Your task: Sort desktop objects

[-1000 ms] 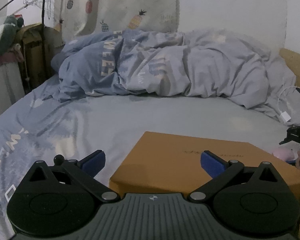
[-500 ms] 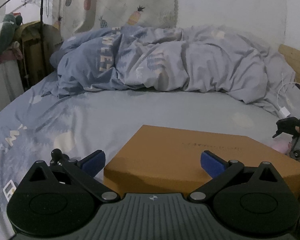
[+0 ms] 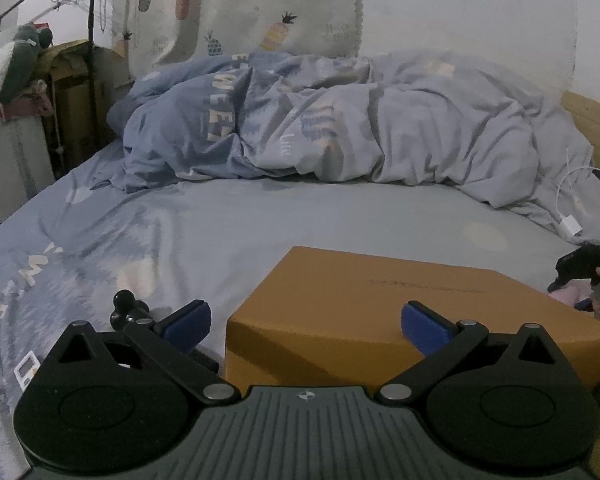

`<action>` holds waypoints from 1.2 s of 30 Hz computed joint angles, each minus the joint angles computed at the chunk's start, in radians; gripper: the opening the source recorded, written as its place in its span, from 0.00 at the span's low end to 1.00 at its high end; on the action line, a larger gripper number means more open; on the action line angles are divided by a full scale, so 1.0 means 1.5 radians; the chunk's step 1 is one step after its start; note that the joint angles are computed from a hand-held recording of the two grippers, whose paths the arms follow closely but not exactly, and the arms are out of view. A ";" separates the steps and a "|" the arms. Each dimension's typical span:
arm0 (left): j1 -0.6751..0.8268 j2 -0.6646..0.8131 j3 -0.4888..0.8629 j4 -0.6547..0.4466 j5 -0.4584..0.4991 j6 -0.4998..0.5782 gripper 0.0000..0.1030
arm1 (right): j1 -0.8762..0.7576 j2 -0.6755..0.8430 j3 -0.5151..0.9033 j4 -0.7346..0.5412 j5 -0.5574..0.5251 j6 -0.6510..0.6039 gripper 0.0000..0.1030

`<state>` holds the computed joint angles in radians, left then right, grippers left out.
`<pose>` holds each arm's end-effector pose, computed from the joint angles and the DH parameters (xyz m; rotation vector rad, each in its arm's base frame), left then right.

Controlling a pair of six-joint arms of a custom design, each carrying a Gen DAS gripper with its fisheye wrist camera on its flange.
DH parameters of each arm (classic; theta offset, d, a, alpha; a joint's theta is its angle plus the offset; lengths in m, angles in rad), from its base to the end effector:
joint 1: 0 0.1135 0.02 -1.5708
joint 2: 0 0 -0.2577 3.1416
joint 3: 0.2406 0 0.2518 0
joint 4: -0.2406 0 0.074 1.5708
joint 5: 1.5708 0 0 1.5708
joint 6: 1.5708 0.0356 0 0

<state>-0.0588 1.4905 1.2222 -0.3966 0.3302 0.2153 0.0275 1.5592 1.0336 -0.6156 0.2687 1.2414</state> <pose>0.3345 -0.0313 0.2970 0.4775 2.1560 -0.2819 0.3039 -0.0011 0.2019 1.5693 2.1235 0.0540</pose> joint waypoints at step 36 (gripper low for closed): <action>0.244 -0.211 0.045 -0.239 0.225 0.084 1.00 | 0.527 -0.369 -0.081 -0.410 0.106 0.414 0.57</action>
<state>0.3069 1.1746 1.2893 -0.7547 0.6673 0.3406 0.8183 1.0062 0.9123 -1.2300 0.4278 1.8628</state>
